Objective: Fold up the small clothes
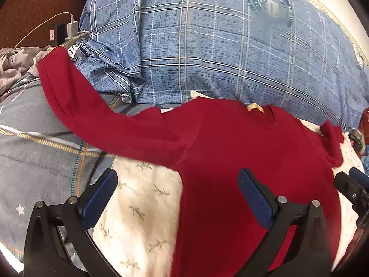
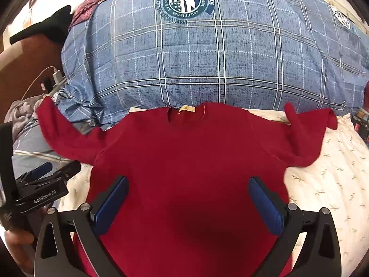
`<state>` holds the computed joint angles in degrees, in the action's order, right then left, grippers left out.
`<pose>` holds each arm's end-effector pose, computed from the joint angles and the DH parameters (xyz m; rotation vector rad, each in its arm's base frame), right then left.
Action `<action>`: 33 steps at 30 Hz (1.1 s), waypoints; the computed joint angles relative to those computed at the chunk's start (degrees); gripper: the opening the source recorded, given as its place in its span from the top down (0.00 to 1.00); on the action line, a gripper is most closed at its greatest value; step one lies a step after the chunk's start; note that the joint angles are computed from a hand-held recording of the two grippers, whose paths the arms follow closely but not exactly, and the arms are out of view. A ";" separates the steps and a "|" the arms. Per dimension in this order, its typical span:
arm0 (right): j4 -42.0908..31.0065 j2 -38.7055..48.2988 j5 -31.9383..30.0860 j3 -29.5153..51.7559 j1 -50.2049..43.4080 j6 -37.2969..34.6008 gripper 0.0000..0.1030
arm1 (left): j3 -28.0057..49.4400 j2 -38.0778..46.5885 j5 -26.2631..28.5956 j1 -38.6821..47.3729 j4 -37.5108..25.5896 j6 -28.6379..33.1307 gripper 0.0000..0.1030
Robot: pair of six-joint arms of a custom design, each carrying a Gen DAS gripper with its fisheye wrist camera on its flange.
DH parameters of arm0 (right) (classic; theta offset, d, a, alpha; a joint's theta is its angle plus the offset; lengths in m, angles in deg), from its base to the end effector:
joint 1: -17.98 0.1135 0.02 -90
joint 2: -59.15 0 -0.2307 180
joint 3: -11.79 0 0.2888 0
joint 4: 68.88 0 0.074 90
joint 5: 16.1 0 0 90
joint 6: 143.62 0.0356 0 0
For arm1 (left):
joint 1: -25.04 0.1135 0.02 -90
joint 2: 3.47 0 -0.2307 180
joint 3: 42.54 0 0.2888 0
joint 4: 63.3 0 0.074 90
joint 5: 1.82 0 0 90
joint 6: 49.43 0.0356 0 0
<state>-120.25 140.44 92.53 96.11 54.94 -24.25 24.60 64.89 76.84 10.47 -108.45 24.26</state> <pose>0.2826 0.1984 0.2763 -0.0092 2.3636 0.1671 0.2910 -0.0684 0.2430 -0.1295 2.3564 -0.0256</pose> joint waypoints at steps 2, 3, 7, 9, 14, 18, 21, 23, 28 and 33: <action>2.16 1.34 1.45 -0.76 0.11 0.90 0.01 | -0.50 1.23 0.10 0.37 1.71 0.40 0.00; 3.52 1.97 2.08 -1.21 0.23 1.06 0.01 | -0.22 2.40 0.95 0.73 1.93 0.34 0.00; 3.92 6.23 4.16 0.48 0.88 0.87 0.01 | 0.37 5.71 3.31 0.94 3.05 0.09 0.00; 4.23 7.77 4.56 0.84 1.20 1.05 0.01 | 0.67 6.71 2.27 0.03 3.33 0.96 0.00; 3.45 11.05 5.04 2.54 1.56 0.92 0.01 | 0.40 6.75 0.78 -0.72 3.91 1.40 0.00; 3.51 11.42 4.73 2.65 1.74 0.66 0.01 | 0.65 7.22 1.14 -0.73 4.04 1.05 0.00; 3.20 11.56 4.49 2.89 1.76 0.98 0.01 | 1.05 7.90 0.64 -0.98 3.88 1.14 0.00; 3.26 11.38 4.40 2.76 1.75 1.42 0.01 | 0.93 7.79 0.86 -0.89 4.07 1.15 0.00; 2.89 11.48 4.27 3.26 1.60 1.47 0.00 | 0.48 7.16 0.20 -0.88 4.60 1.43 0.00; 1.56 12.78 4.07 4.34 0.83 2.06 0.00 | 0.41 7.53 -0.52 -1.15 4.66 1.21 0.00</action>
<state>-118.69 153.21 96.60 100.45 55.78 -22.19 25.01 72.42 76.33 9.33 -103.79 25.48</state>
